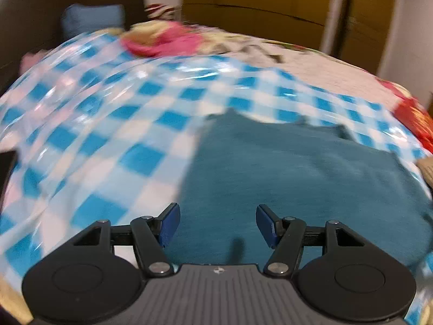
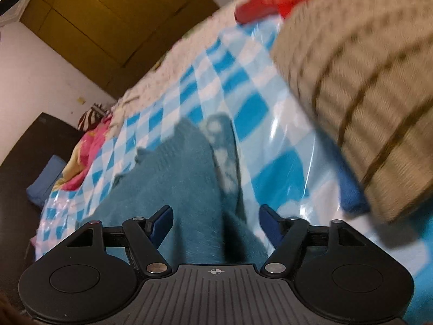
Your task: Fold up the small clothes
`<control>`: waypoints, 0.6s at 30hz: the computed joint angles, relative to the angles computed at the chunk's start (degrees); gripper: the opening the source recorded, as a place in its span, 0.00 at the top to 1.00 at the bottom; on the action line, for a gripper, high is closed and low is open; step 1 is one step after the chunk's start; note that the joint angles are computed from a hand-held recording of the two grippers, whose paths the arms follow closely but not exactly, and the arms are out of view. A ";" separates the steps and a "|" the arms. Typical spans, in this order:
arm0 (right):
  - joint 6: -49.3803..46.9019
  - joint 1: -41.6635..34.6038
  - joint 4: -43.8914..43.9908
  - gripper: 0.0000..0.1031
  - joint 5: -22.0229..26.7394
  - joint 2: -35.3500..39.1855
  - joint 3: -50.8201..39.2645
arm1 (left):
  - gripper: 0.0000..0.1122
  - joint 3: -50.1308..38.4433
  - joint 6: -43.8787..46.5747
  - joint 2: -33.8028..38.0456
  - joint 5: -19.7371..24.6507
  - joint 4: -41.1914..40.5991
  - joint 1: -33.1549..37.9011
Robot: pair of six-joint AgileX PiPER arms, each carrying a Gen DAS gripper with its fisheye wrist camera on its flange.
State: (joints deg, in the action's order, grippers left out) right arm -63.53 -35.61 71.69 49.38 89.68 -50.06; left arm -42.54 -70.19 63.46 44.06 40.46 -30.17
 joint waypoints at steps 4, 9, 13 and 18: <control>2.31 6.92 -5.30 0.29 0.00 -5.93 -3.28 | 0.34 3.97 2.71 -1.58 -6.48 -7.53 8.73; 19.84 29.58 -19.30 0.30 3.47 -0.31 -18.49 | 0.34 5.21 13.90 -1.26 -13.54 -19.83 15.12; 37.37 48.44 -36.35 0.30 7.25 12.08 -40.52 | 0.29 7.31 17.99 -1.89 -18.40 -27.07 18.08; 54.66 63.29 -53.69 0.30 15.19 30.47 -69.17 | 0.26 9.77 26.29 -2.68 -23.99 -35.69 21.35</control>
